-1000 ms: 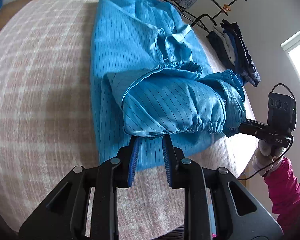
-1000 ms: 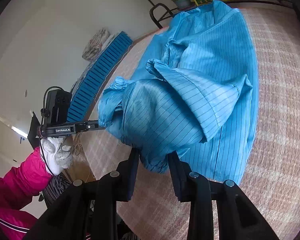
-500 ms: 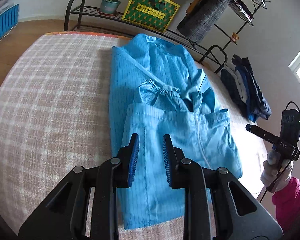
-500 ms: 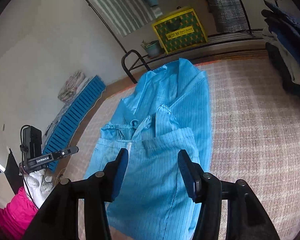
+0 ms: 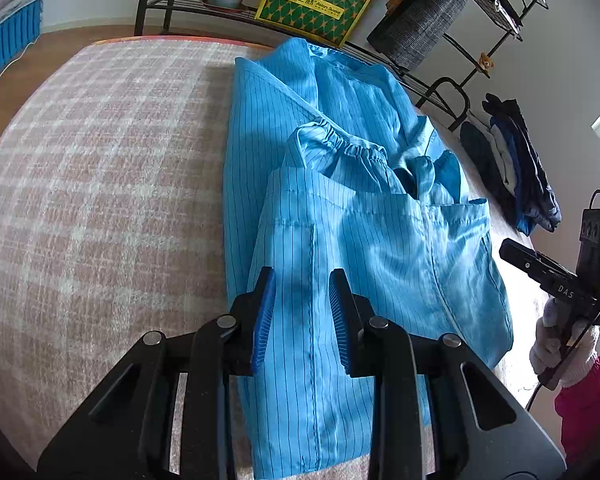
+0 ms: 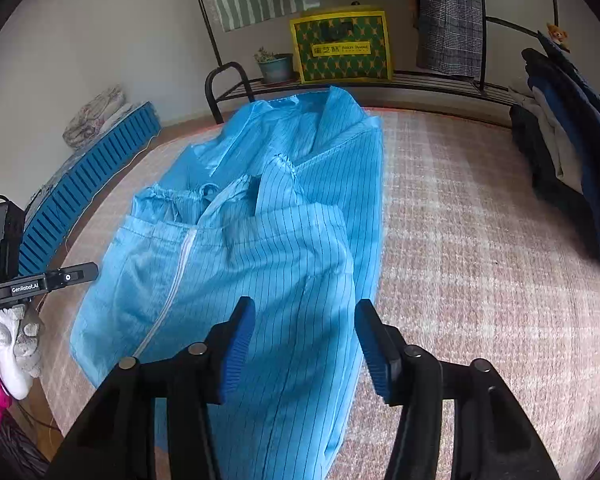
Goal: Fold large clothes
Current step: 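Open both grippers and move them back above the folded coat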
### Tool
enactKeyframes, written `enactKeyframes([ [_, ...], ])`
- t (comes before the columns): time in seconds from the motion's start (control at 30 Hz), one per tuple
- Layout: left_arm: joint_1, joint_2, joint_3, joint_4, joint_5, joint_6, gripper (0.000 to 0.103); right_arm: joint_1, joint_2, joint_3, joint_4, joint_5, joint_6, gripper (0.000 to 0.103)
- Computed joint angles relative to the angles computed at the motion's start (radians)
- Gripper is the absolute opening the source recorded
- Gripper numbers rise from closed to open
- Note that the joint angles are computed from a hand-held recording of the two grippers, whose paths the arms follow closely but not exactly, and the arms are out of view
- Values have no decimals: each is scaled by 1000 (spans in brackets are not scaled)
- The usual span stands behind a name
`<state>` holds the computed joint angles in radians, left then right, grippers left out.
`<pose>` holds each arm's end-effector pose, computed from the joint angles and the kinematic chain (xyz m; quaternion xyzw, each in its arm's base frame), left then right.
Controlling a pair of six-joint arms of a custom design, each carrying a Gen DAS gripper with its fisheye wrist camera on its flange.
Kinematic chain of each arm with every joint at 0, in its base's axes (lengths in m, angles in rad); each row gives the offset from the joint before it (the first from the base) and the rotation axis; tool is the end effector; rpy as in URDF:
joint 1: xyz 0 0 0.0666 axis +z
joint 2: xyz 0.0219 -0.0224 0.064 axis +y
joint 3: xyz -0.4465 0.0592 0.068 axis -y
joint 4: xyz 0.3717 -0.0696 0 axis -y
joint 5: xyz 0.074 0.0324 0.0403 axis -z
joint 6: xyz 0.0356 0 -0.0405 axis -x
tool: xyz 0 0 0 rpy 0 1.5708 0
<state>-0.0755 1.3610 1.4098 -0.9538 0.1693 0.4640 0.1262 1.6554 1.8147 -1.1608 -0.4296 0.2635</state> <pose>0.4322 -0.0391 0.5137 -0.1547 0.9293 -0.1638 0.2925 0.5453 0.0837 0.5390 -0.2403 0.9084 0.1853 0.2878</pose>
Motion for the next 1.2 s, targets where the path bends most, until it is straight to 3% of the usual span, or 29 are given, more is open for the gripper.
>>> enactKeyframes([
  [0.07, -5, 21, 15, -6, -20, -2, 27, 10, 29, 31, -15, 20, -24, 58],
  [0.13, -12, 41, 26, -19, -57, -5, 27, 21, 52, 50, -35, 38, -27, 40],
  [0.17, -14, 50, 27, -22, -68, -5, 27, 28, 61, 55, -48, 68, -26, 21],
  [0.27, -13, 66, 15, -15, -81, -11, 27, 38, 74, 41, -57, 142, -18, 6],
  [0.4, -13, 58, 12, -15, -86, -21, 27, 32, 62, 24, -47, 135, -18, 6],
  [0.43, -10, 49, 8, -13, -78, -19, 27, 29, 56, 23, -47, 116, -7, 9],
  [0.5, -2, 33, 5, -25, -78, -19, 29, 11, 42, 20, -46, 57, 2, 31],
  [0.53, 3, 26, 6, -36, -81, -17, 30, 1, 32, 14, -43, 30, -1, 32],
  [0.7, 29, -21, 26, -85, -75, -13, 30, -32, -12, 8, -60, -40, 31, 32],
  [0.97, 2, -114, 152, -170, -144, 35, 30, -81, -98, 58, -84, -154, 15, 35],
  [1.1, -52, -146, 260, -247, -209, 38, 30, -81, -157, 105, -129, -156, 35, 38],
  [1.2, -108, -162, 349, -295, -275, 41, 41, -65, -217, 121, -149, -99, 30, 42],
])
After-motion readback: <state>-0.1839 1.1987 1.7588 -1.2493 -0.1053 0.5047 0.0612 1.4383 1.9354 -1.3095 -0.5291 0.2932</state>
